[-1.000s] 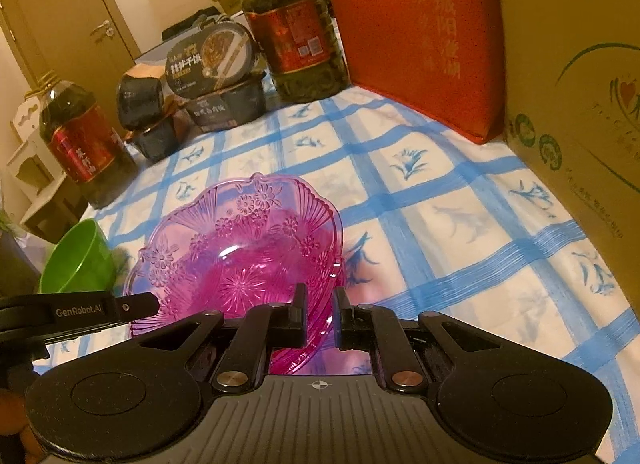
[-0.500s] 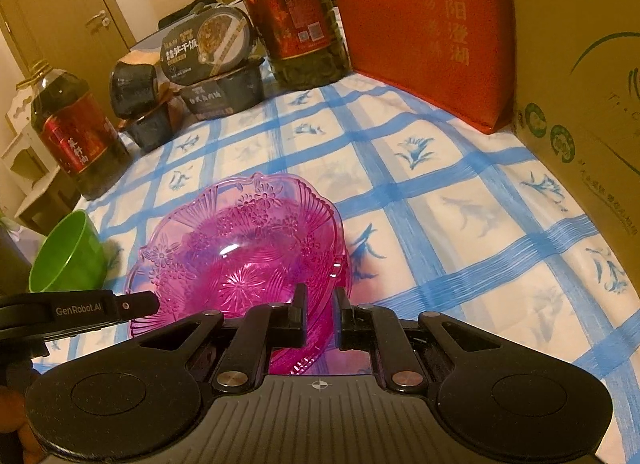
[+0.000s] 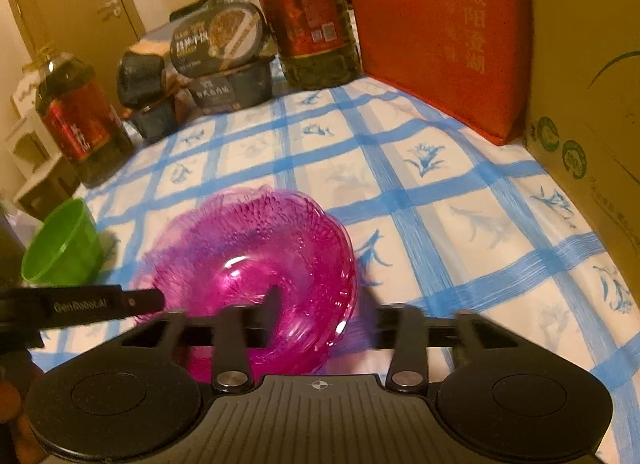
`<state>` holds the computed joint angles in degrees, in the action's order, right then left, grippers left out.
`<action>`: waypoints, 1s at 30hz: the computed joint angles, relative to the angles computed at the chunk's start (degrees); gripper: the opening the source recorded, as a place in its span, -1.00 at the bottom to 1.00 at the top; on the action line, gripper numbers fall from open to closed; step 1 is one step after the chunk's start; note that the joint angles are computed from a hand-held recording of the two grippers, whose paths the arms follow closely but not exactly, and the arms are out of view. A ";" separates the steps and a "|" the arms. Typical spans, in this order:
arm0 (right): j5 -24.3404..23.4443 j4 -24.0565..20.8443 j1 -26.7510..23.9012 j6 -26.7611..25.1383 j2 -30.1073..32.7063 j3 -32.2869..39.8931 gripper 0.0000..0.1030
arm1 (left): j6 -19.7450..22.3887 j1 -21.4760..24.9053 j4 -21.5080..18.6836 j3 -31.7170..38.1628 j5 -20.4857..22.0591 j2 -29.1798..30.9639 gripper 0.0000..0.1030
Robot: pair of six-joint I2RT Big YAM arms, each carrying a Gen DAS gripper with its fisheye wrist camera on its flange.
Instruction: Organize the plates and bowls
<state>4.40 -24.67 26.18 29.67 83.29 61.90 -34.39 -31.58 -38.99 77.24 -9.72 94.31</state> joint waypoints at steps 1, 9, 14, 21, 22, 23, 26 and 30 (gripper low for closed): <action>-0.02 0.10 -0.08 0.34 -0.38 -0.21 -0.04 | -0.12 0.01 -0.01 -0.21 0.03 -0.27 -0.45; -0.43 -0.45 0.44 2.78 -4.99 -2.44 -0.03 | -1.99 -0.44 0.77 -2.92 -0.07 -4.27 -0.45; 0.61 -2.37 1.82 3.87 -8.77 -4.03 -0.03 | -3.42 -1.27 0.44 -4.92 -0.47 -7.84 -0.46; 2.54 -4.95 4.59 6.10 -14.35 -6.42 -0.03 | -5.73 -3.32 -0.38 -9.38 -2.15 -14.43 -0.45; 2.84 -5.35 5.12 6.45 -15.12 -6.72 -0.03 | -6.22 -3.59 -0.52 -10.14 -2.22 -15.41 -0.45; 3.09 -5.68 5.62 6.73 -15.86 -7.01 -0.03 | -6.81 -3.95 -0.74 -11.00 -2.40 -16.55 -0.46; 4.09 -6.83 7.67 7.68 -18.21 -7.94 -0.03 | -8.25 -5.04 -1.36 -13.27 -3.06 -19.79 -0.46; 5.47 -7.94 10.63 9.47 -21.29 -9.30 -0.03 | -10.32 -6.73 -2.17 -16.53 -4.44 -24.78 -0.43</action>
